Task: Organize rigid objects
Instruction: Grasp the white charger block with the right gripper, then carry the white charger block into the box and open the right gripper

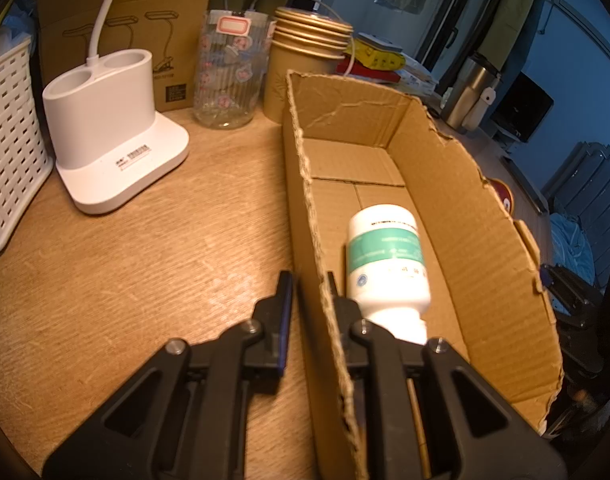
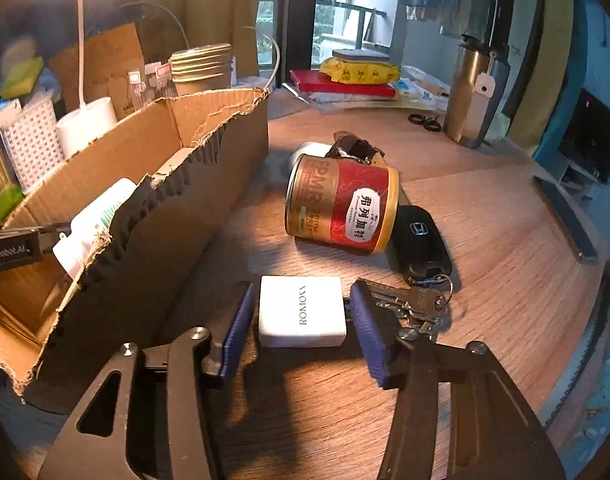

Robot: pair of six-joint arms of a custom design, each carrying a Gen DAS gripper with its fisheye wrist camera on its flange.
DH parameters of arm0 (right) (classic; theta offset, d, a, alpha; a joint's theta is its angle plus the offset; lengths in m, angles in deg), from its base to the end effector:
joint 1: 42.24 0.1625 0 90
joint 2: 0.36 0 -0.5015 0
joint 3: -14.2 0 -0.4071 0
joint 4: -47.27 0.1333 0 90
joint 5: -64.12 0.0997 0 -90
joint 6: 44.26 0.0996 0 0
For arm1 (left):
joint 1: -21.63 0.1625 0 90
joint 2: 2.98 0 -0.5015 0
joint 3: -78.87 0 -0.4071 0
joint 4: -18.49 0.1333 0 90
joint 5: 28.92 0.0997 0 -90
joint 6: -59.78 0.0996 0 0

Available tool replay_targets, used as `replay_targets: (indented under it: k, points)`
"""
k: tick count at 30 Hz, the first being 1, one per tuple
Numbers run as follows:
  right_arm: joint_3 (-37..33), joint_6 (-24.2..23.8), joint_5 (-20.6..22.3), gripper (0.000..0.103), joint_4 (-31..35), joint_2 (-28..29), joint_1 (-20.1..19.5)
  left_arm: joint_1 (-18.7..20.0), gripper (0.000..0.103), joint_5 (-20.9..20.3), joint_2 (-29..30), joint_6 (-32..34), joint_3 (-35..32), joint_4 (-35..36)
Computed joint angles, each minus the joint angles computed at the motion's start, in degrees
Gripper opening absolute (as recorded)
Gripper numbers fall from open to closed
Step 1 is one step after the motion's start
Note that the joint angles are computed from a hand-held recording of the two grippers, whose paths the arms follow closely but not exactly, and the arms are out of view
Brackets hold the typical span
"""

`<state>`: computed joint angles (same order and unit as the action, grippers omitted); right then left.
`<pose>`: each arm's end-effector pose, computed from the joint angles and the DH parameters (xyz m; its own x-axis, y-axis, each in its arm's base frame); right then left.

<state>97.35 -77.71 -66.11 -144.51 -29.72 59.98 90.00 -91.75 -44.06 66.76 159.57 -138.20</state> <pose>0.2369 -0.7681 0.1031 -0.6292 -0.1040 0.7702 -0.5855 0.7152 -0.3817 -0.1363 -0.8288 0.1989 -0.8570 0.2344 -0.4589 0.4356 0.8052 -0.4023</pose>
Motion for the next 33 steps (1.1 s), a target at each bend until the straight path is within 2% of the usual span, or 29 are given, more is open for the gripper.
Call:
replay_targets:
  k: [4, 10, 22, 26, 29, 33]
  points:
    - [-0.3, -1.2, -0.9, 0.045, -0.8, 0.5, 0.2, 0.0, 0.015, 0.0, 0.0, 0.0, 0.0, 0.0]
    - [0.8, -0.4, 0.6, 0.044, -4.0, -0.6, 0.7, 0.0, 0.015, 0.0, 0.0, 0.0, 0.0, 0.0]
    - [2.3, -4.3, 7.2, 0.044, -7.6, -1.9, 4.8, 0.0, 0.015, 0.0, 0.0, 0.0, 0.0, 0.0]
    - [2.9, -6.0, 11.1, 0.044, -5.8, -2.0, 5.6, 0.0, 0.015, 0.0, 0.0, 0.0, 0.0, 0.0]
    - [2.7, -5.8, 13.3, 0.044, -1.0, -1.9, 5.6, 0.0, 0.015, 0.0, 0.0, 0.0, 0.0, 0.0]
    - [1.6, -4.8, 12.9, 0.044, 5.0, -1.4, 5.7, 0.0, 0.015, 0.0, 0.0, 0.0, 0.0, 0.0]
